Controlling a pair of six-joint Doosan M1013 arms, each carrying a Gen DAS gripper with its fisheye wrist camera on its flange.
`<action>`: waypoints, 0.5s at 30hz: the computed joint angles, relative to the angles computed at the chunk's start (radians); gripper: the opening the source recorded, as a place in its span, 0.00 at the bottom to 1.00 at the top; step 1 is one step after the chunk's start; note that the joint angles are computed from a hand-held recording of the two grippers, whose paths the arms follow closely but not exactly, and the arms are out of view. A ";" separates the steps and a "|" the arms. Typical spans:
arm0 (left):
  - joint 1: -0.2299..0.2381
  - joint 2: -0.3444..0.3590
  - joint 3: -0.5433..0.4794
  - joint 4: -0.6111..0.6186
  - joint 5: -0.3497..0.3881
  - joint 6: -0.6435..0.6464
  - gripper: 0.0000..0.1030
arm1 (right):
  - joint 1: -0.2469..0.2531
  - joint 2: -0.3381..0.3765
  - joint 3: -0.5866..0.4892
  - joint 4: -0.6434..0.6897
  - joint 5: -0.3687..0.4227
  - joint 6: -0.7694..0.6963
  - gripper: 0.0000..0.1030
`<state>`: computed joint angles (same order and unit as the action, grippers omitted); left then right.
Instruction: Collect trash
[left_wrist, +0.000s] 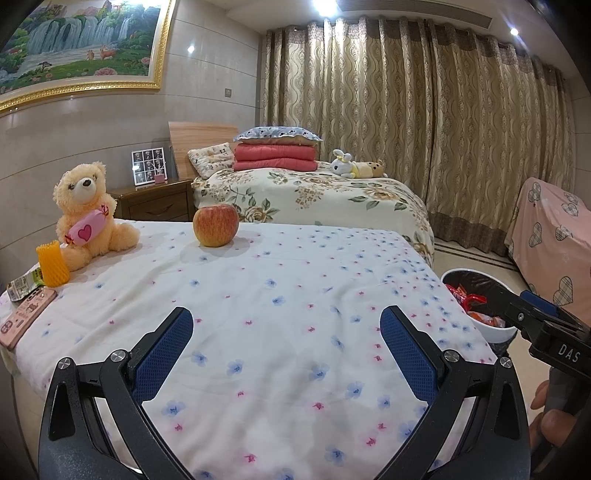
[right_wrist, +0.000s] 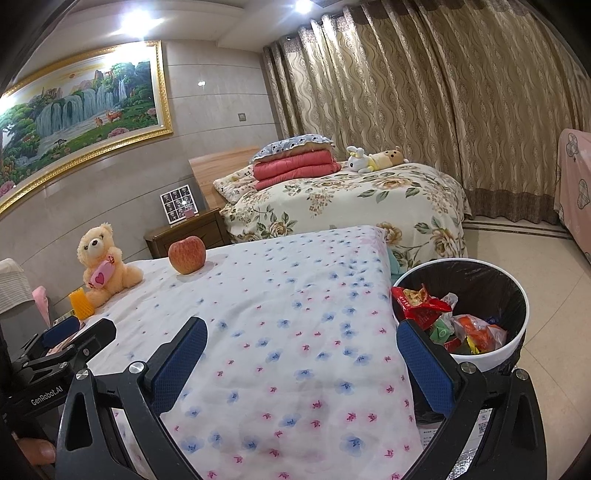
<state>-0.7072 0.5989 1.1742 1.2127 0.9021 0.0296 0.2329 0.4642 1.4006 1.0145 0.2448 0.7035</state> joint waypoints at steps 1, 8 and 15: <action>0.000 0.001 -0.001 -0.001 0.001 0.001 1.00 | 0.000 0.000 0.000 -0.001 0.001 0.001 1.00; 0.000 0.001 -0.001 -0.001 -0.001 0.001 1.00 | 0.000 0.002 -0.001 0.008 0.002 -0.006 1.00; 0.000 0.000 -0.004 -0.006 -0.002 0.005 1.00 | 0.001 0.000 -0.001 -0.003 0.005 0.003 1.00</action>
<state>-0.7069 0.5988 1.1704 1.2070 0.9005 0.0344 0.2334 0.4647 1.3998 1.0119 0.2496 0.7068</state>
